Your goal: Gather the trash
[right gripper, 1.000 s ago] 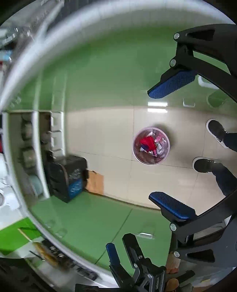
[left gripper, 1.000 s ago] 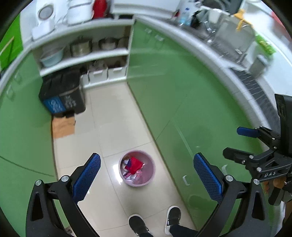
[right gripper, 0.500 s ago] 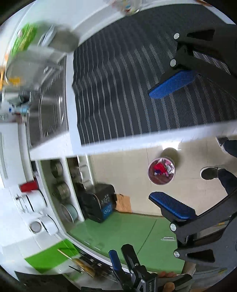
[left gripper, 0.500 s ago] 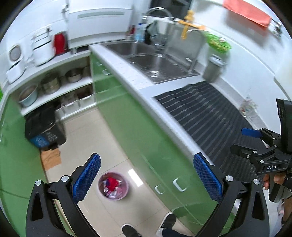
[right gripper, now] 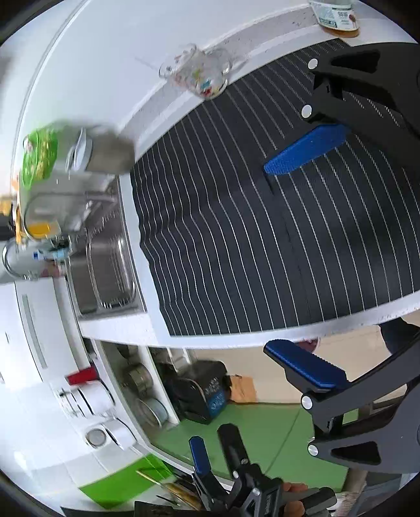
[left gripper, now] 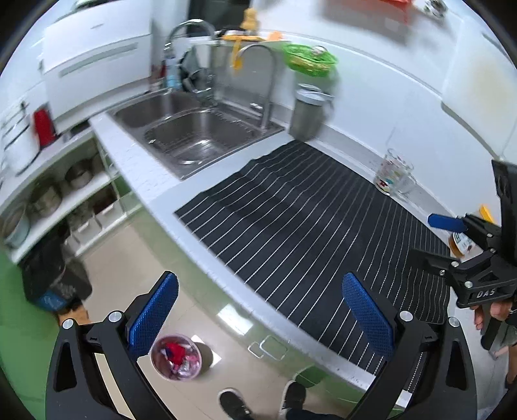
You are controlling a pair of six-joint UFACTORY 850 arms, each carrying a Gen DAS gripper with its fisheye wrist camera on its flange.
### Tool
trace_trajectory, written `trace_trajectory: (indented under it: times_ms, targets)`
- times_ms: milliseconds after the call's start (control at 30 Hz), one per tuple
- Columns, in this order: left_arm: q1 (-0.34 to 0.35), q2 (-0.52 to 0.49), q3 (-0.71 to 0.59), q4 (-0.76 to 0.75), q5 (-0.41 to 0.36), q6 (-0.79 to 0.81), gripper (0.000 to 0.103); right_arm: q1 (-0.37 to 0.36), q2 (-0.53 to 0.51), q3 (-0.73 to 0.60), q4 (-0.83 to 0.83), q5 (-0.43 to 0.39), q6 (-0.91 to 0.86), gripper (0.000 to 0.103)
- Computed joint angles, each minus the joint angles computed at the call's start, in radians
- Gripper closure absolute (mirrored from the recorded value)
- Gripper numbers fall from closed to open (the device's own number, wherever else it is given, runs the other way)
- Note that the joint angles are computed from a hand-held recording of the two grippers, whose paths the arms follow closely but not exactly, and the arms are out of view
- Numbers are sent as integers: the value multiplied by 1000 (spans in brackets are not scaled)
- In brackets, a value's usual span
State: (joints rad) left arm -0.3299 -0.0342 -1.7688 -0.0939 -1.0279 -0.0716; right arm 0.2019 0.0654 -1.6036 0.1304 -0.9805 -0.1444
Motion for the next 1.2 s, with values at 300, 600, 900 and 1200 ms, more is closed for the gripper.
trace_trajectory:
  times_ms: [300,600,900,1200]
  targets:
    - [-37,-125,-164,-16,-45,145,5,-22,29,-5,-76,22,146,3]
    - [-8,-222,-289,-113,-107,201,5,-26,10,-42,-115,27,198,3]
    - [-18,-235,-304,-57,-113,166,5,-11,-4,-51,-138,18,222,3]
    - [-12,-236,-307,-69,-115,163,5,-13,-13,-61,-125,22,215,3]
